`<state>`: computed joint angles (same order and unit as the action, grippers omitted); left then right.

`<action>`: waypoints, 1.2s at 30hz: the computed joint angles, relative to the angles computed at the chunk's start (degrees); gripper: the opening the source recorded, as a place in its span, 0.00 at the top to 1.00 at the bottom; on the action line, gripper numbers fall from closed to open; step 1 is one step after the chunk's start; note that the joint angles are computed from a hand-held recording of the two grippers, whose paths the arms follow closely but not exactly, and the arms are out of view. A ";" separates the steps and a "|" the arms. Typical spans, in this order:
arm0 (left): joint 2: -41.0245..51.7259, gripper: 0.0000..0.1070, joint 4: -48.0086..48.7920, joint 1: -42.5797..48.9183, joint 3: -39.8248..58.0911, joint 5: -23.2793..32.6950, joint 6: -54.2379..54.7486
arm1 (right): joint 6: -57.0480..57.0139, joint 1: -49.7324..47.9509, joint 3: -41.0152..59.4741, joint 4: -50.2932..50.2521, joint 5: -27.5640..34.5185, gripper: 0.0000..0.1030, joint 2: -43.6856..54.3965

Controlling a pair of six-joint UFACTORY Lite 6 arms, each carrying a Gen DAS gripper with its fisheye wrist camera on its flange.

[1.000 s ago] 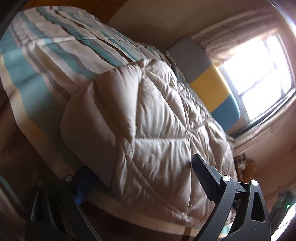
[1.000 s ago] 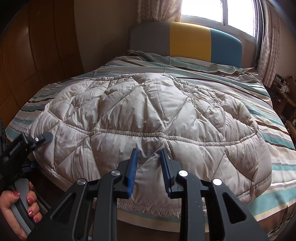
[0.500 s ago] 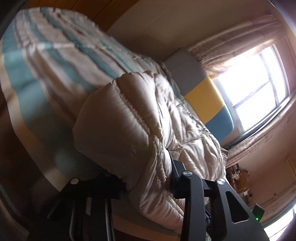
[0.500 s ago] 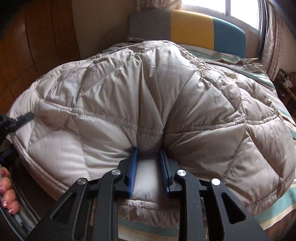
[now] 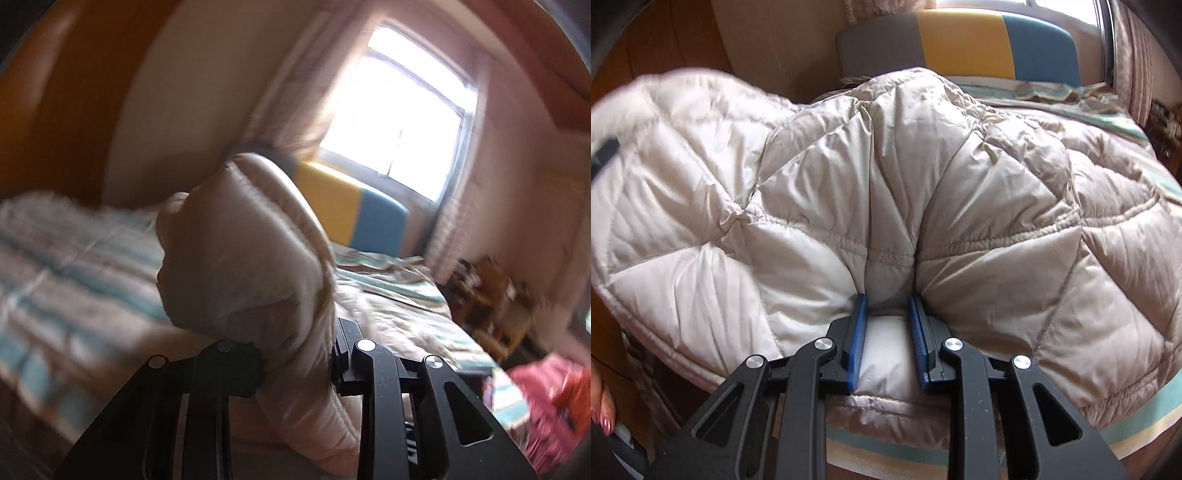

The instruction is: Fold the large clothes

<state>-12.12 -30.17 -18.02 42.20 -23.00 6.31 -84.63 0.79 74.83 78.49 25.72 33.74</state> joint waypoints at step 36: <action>34.47 0.72 -46.00 -21.24 41.18 1.75 68.28 | 12.96 -33.22 6.35 -5.75 4.96 0.57 -3.35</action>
